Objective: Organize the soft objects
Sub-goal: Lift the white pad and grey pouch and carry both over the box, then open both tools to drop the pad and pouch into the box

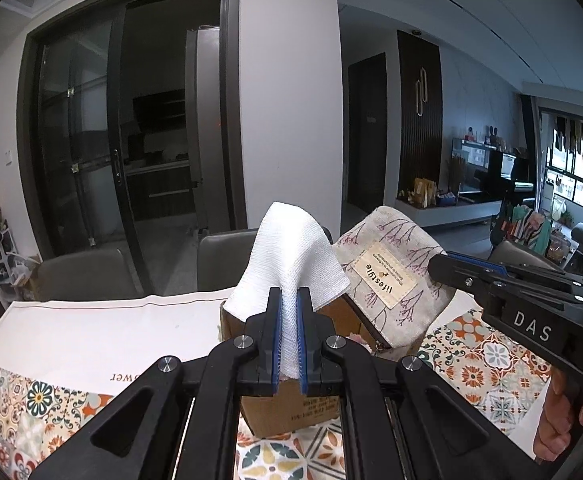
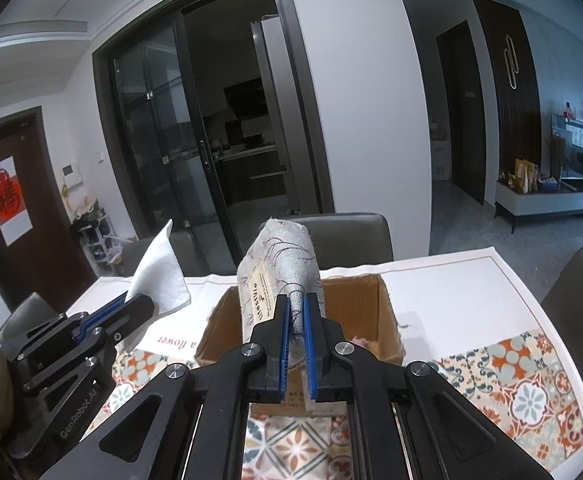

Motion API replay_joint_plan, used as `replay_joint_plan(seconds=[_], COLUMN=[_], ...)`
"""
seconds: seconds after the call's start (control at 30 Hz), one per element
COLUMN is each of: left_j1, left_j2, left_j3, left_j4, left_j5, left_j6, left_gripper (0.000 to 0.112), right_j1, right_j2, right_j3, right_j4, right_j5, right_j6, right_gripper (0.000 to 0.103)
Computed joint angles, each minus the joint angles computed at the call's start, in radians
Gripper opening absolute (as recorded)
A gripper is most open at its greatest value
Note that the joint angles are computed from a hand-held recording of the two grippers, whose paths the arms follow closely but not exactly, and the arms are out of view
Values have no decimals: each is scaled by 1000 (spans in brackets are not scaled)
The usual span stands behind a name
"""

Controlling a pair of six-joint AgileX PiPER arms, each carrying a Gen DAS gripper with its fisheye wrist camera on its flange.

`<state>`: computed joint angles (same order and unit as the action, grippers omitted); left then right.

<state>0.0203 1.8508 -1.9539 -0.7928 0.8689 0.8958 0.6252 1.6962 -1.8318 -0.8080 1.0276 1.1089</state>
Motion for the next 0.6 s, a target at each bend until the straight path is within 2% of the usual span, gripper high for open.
replay_joint_plan(seconds=[0.23,0.6], left_j1=[-61,-123], left_j2=[110,295], left_j3=[-124,-336], left_j4=[89,226], left_j5=[-14,44], left_j6=[-75,-197], left_gripper=[8,8], right_j1=[-83,-197], right_j2=[43,130], right_j3=[-29,-58], right_j4=[59,173], right_j5=[-50,-116], right_j6=[-62,-150], right_gripper=[8,8])
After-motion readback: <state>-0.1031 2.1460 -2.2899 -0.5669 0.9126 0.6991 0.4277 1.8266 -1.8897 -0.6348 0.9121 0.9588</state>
